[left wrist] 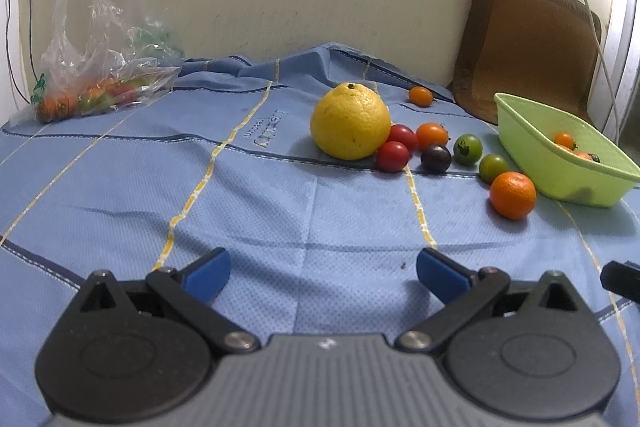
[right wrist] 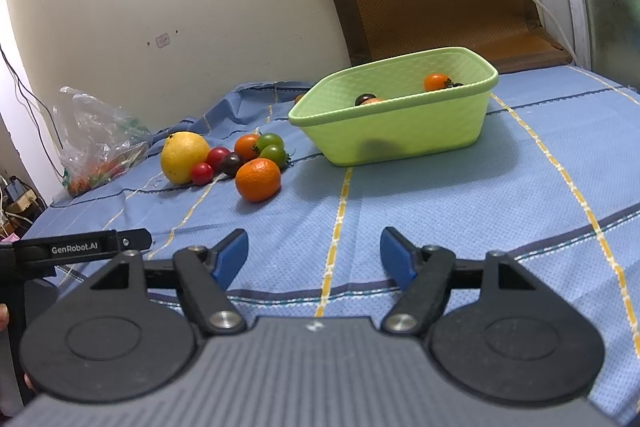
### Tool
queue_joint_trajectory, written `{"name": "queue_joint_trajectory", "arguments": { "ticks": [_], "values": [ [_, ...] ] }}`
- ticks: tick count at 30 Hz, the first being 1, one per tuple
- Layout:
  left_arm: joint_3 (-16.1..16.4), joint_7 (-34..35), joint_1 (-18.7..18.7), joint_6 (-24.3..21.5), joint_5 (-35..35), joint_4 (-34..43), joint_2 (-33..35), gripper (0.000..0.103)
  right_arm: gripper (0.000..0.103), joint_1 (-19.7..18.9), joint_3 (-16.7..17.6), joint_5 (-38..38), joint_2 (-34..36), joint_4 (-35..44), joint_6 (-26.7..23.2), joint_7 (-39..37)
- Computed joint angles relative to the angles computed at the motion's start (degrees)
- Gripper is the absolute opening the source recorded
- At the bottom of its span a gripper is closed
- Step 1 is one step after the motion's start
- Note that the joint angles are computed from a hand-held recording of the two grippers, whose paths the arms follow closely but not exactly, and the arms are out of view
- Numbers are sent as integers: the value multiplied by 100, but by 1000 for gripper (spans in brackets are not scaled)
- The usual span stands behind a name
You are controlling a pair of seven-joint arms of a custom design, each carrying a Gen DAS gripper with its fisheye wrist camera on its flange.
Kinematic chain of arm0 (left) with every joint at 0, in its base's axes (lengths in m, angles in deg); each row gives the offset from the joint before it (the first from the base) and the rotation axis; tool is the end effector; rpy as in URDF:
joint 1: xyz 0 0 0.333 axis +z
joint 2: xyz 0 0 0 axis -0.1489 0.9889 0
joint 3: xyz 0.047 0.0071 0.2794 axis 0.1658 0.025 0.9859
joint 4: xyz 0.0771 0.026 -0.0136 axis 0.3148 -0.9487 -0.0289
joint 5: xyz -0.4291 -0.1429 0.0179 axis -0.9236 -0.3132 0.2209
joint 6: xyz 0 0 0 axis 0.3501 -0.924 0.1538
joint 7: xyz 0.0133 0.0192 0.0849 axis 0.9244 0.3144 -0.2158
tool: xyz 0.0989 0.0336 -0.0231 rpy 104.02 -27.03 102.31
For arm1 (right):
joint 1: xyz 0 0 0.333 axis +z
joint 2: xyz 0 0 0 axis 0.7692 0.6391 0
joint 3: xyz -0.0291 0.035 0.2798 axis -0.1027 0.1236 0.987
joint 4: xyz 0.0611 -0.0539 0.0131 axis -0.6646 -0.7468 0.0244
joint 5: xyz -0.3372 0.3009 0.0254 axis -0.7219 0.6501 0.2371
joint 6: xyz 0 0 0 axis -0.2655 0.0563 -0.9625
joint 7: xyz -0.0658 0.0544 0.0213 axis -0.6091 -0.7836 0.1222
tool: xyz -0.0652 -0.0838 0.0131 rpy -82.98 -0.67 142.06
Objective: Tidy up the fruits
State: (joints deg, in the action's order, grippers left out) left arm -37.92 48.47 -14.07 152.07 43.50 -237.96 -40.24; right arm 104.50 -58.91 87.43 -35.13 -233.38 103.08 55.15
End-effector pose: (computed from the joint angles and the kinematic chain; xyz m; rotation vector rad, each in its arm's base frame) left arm 0.3983 -0.2704 0.3762 -1.8776 1.3937 -0.7617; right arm 0.4290 0.0715 0.3692 -1.6348 1.2977 -0.4082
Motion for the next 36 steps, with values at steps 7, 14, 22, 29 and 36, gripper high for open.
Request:
{"name": "queue_joint_trajectory", "arguments": {
  "ticks": [7, 14, 22, 29, 36],
  "values": [
    [32, -29, -2, 71, 20, -30, -20, 103, 77, 38, -8, -6, 60, 45, -14, -66],
    [-66, -353, 148, 353, 123, -192, -212, 103, 77, -2, 76, -20, 155, 69, -2, -81],
    [-61, 39, 53, 68, -58, -54, -65, 103, 77, 63, -21, -34, 91, 71, -24, -94],
    [-48, 18, 35, 71, -25, -55, -55, 103, 77, 62, -77, 41, -14, 56, -96, -232],
    [5, -252, 170, 603, 107, -272, -275, 103, 76, 35, 38, 68, 33, 43, -75, -373]
  ]
}}
